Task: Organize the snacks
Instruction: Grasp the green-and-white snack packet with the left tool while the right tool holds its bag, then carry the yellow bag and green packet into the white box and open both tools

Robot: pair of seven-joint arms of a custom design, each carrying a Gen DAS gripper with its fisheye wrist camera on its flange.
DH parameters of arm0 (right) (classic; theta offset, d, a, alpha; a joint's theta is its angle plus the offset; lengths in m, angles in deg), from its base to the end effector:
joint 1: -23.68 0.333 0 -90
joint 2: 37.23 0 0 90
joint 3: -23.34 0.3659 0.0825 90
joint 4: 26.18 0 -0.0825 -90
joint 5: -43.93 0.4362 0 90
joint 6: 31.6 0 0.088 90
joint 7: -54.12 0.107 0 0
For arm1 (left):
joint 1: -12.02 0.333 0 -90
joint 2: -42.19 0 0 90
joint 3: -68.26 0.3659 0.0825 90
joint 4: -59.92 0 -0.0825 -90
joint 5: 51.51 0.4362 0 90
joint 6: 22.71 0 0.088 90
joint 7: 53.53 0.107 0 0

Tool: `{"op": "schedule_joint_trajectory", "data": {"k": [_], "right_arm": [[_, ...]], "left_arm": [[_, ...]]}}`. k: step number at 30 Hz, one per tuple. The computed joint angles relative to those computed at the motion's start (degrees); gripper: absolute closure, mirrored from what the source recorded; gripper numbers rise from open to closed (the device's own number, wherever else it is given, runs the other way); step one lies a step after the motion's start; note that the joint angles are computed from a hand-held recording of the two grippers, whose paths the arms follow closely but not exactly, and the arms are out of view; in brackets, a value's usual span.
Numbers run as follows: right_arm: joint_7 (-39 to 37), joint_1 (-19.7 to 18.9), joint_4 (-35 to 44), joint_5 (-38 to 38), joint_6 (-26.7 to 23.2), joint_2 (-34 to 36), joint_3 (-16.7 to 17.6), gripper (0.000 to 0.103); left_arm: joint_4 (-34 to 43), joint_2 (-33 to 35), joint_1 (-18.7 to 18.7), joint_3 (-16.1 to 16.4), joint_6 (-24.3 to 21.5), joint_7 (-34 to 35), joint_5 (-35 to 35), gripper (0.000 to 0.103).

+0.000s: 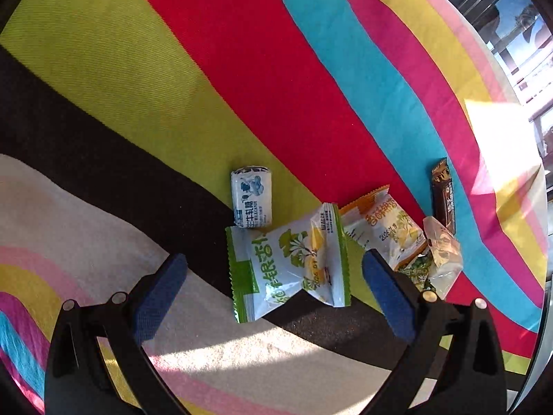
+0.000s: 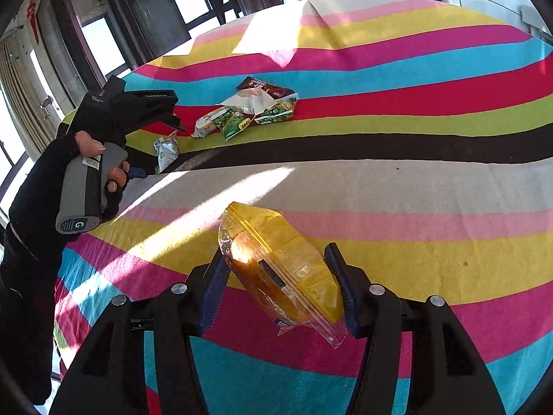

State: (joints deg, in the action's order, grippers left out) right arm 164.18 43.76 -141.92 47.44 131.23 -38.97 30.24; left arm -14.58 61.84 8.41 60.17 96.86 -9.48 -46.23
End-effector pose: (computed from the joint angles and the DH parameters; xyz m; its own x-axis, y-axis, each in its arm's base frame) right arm 0.5731 0.2892 0.5948 0.1948 -0.9316 -0.3068 -0.7221 0.0755 -0.6877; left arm 0.7553 -0.1304 0.6438 0.4925 -0.8243 0.2793 -0.7559 -0.5642 -0.3322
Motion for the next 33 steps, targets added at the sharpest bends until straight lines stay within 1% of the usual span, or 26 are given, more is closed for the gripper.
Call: {"op": "schedule_joint_trajectory", "data": {"k": [1, 2, 3, 4, 5, 7, 8, 9, 11, 12, 16, 19, 22, 24, 26, 28, 31, 33], "right_arm": [[-0.7, 0.1, -0.5, 1.1, 0.8, -0.3, -0.1, 0.048], [-1.5, 0.2, -0.8, 2.3, 1.5, -0.5, -0.1, 0.048], [-1.7, 0.2, -1.0, 2.8, 1.8, -0.6, -0.1, 0.047], [-1.6, 0.1, -1.1, 3.0, 2.0, -0.6, -0.1, 0.048], [-1.8, 0.1, -1.2, 3.2, 2.2, -0.7, 0.0, 0.048], [-1.7, 0.0, -1.2, 3.2, 2.2, -0.7, 0.0, 0.048], [-1.7, 0.0, -1.2, 3.2, 2.2, -0.7, 0.0, 0.048], [-1.5, 0.0, -1.3, 3.2, 2.3, -0.7, 0.1, 0.048], [-1.1, -0.1, -1.4, 2.8, 2.6, -0.8, 0.1, 0.048], [-0.6, -0.2, -1.6, 2.5, 2.7, -1.0, 0.1, 0.048], [2.8, -0.8, -2.2, -0.2, 3.3, -1.4, 0.4, 0.048], [7.4, -1.5, -1.9, -4.6, 2.4, -1.4, 0.8, 0.048], [10.7, -1.9, -2.2, -7.6, 2.4, -1.7, 0.9, 0.048], [15.5, -2.6, -2.6, -11.0, 1.2, -2.6, 1.4, 0.048], [19.3, -2.9, -4.0, -12.4, 0.6, -4.1, 2.0, 0.048], [22.5, -3.3, -6.0, -13.8, 1.0, -5.9, 3.0, 0.048], [27.1, -4.5, -8.4, -17.5, 1.0, -8.5, 5.6, 0.048], [28.7, -4.8, -9.7, -18.4, 0.9, -10.0, 6.8, 0.048]], "left_arm": [[-2.5, -1.3, 0.2, -0.5, 3.1, 2.3, 0.6, 0.030], [-5.9, -3.1, 0.6, -0.9, 7.5, 7.2, -1.1, 0.063], [-9.3, -4.6, 3.0, -3.2, 12.1, 13.5, -6.8, 0.069], [-11.9, -6.1, 4.0, -3.9, 14.4, 16.8, -11.2, 0.072], [-14.6, -8.0, 4.0, -4.0, 16.6, 19.0, -12.8, 0.073], [-20.3, -12.2, 2.7, -3.2, 20.2, 20.8, -11.2, 0.073], [-23.5, -14.5, 2.6, -3.2, 22.6, 23.2, -13.1, 0.073], [-26.1, -16.4, 2.3, -3.0, 24.1, 25.5, -14.6, 0.073], [-31.2, -20.4, 1.0, -2.4, 26.2, 28.0, -14.2, 0.073], [-32.9, -21.8, 0.3, -2.0, 26.9, 30.8, -15.4, 0.073], [-39.8, -27.6, -2.9, -0.3, 29.1, 39.3, -18.9, 0.072], [-43.9, -31.1, -5.0, 1.1, 30.8, 42.6, -20.6, 0.072], [-47.4, -34.0, -7.0, 2.7, 31.8, 45.3, -22.5, 0.072], [-48.6, -34.9, -8.3, 3.8, 31.9, 46.7, -24.5, 0.072], [-50.1, -36.1, -9.5, 4.6, 32.5, 48.0, -26.4, 0.072], [-51.9, -37.7, -10.6, 5.4, 33.3, 49.7, -27.8, 0.072], [-54.1, -39.8, -12.6, 6.5, 34.7, 52.0, -29.6, 0.071], [-55.5, -41.0, -13.6, 7.1, 35.0, 53.0, -30.4, 0.071]]}}
